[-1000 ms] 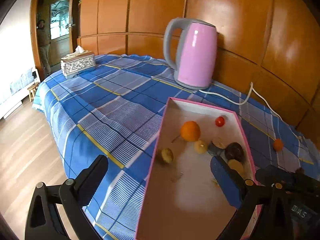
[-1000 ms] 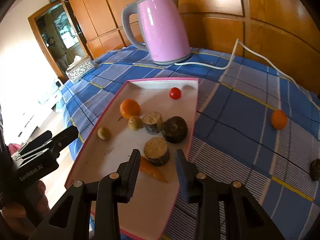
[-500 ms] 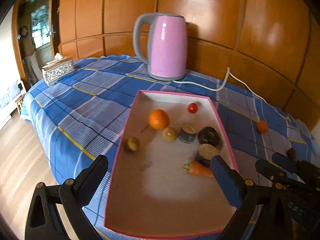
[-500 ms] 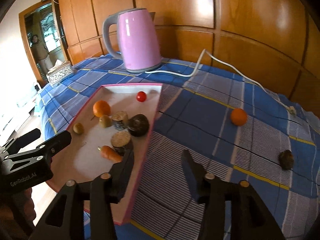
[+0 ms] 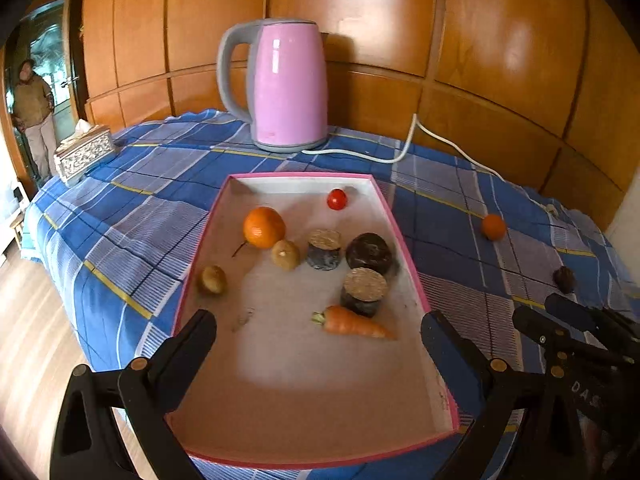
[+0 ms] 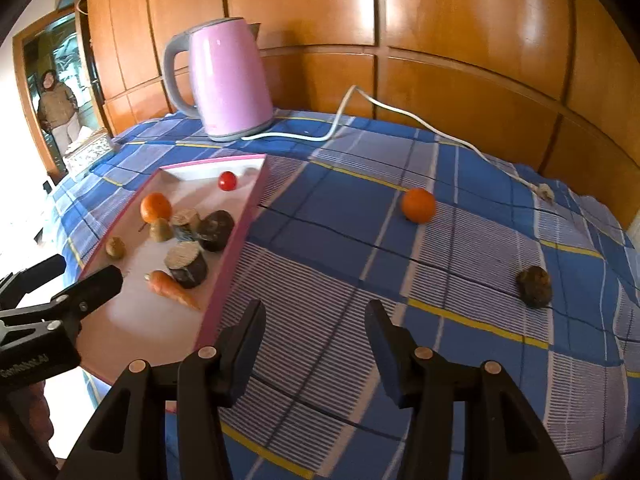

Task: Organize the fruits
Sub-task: 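Withdraw the right tool from the tray back over the bedspread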

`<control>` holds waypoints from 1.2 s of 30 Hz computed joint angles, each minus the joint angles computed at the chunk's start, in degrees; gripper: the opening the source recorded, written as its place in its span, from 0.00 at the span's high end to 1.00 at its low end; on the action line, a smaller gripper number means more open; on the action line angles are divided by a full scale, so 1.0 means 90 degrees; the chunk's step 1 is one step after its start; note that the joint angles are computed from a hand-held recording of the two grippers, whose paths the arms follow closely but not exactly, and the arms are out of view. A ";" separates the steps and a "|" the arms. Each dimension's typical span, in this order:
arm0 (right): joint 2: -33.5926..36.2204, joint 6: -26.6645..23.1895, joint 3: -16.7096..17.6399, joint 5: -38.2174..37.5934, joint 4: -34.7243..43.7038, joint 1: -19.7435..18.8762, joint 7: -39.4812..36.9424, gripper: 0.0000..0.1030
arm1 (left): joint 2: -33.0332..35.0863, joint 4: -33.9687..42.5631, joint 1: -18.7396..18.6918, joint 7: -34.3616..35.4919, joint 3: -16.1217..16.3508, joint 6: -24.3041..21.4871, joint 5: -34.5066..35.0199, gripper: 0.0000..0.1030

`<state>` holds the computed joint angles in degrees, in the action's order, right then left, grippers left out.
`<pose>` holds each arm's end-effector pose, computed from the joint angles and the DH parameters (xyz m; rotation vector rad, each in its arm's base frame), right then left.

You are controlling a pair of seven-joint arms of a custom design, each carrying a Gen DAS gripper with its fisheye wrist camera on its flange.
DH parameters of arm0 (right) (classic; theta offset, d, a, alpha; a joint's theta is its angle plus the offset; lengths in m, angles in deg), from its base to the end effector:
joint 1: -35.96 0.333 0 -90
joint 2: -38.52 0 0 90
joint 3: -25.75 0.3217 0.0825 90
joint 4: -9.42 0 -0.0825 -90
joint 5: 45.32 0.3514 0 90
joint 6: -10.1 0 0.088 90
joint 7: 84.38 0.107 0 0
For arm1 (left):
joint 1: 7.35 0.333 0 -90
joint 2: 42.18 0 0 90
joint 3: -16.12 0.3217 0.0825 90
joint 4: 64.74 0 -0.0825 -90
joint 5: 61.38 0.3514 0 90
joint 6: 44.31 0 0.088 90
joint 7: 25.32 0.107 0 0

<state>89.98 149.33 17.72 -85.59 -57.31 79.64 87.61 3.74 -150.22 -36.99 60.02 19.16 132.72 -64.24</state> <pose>0.6062 0.4793 0.3121 -1.5450 2.0354 -0.7256 0.6625 -0.3399 0.3157 -1.4643 2.1301 -0.9445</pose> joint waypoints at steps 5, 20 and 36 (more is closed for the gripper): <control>-0.0372 0.0079 -0.0089 -0.0154 -0.0681 0.0029 0.0442 0.49 | -0.0011 -0.0010 0.0152 0.0278 -0.0304 0.0037 0.0029 0.00; -0.1712 -0.0519 0.0196 -0.0911 -0.2755 -0.0307 0.2079 0.49 | -0.0048 -0.0001 0.0575 0.1244 -0.1106 0.0037 -0.0278 0.00; -0.2419 -0.0978 0.0620 -0.1344 -0.3746 -0.0760 0.2982 0.49 | 0.0115 0.0481 0.0658 0.2136 -0.1637 -0.0700 -0.0373 0.00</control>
